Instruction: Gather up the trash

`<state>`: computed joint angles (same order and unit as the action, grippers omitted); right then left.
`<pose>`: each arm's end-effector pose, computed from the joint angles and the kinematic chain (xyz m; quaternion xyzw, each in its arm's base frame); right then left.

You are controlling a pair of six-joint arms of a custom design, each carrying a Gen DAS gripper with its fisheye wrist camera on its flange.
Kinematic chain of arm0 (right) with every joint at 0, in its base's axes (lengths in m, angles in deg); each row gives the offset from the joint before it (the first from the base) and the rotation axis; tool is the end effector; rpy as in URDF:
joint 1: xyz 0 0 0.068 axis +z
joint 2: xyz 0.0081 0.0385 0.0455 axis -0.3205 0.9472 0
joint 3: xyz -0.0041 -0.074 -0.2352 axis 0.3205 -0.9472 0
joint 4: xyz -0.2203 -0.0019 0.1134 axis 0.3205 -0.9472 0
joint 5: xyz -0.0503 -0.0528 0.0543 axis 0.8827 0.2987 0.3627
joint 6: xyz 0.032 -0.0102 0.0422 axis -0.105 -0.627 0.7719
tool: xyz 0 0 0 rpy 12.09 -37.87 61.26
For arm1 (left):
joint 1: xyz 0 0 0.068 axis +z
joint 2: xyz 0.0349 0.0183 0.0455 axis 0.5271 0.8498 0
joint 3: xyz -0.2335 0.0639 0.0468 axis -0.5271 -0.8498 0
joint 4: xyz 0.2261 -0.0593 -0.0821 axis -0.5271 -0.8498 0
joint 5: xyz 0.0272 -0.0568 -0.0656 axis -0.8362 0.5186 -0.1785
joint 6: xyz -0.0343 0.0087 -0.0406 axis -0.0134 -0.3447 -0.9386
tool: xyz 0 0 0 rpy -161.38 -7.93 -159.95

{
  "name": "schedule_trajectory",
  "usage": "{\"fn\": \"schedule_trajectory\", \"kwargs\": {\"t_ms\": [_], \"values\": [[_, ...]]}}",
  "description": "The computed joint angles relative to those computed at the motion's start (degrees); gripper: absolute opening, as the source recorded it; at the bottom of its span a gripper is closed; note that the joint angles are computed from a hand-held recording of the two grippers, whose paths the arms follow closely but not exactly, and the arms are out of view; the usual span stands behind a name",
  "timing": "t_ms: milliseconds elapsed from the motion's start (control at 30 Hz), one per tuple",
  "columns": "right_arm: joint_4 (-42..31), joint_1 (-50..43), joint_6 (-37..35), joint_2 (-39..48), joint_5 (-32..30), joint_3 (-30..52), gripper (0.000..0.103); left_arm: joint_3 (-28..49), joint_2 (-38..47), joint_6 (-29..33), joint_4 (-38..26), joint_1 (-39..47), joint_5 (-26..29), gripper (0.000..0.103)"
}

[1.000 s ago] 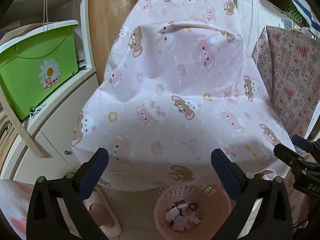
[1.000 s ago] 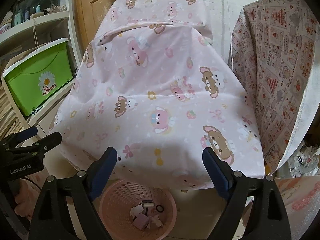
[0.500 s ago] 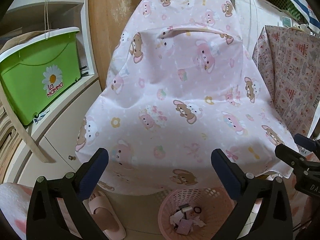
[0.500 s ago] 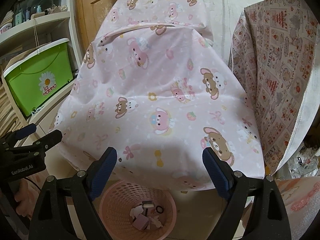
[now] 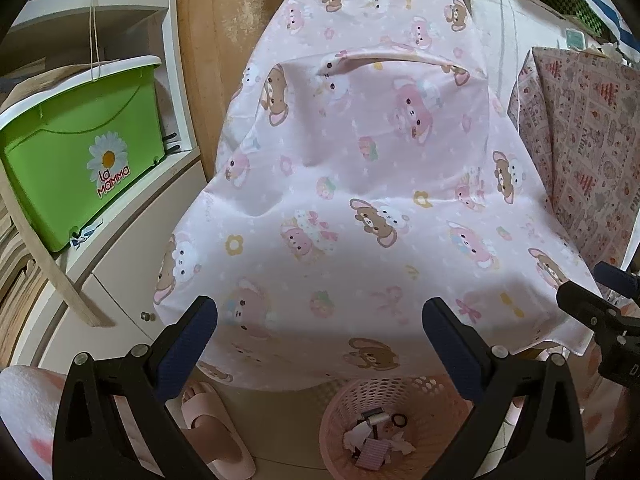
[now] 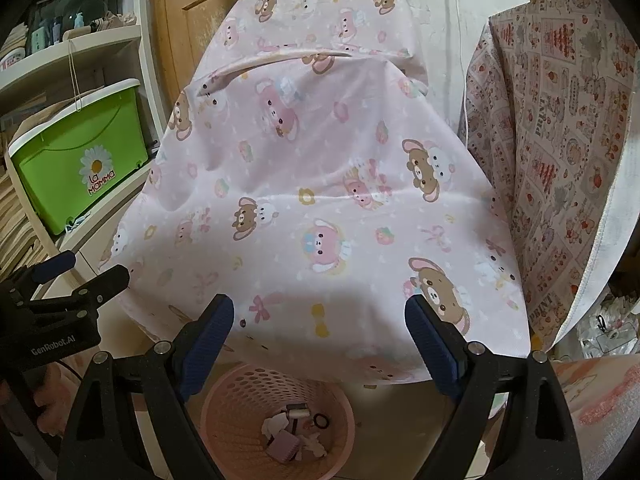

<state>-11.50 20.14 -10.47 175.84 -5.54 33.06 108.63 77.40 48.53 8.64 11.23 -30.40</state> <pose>0.2776 0.2017 0.3145 0.0269 0.8938 0.0306 0.4466 0.3137 -0.1093 0.3263 0.0652 0.8989 0.0017 0.4333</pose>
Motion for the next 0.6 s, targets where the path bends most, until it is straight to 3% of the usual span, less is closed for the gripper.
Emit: {"fn": "schedule_trajectory", "kwargs": {"t_ms": [600], "values": [[0.46, 0.0, -0.39, 0.81, -0.57, 0.95, 0.089, 0.55, 0.76, 0.14, -0.3, -0.39, -0.51, 0.102]]}}
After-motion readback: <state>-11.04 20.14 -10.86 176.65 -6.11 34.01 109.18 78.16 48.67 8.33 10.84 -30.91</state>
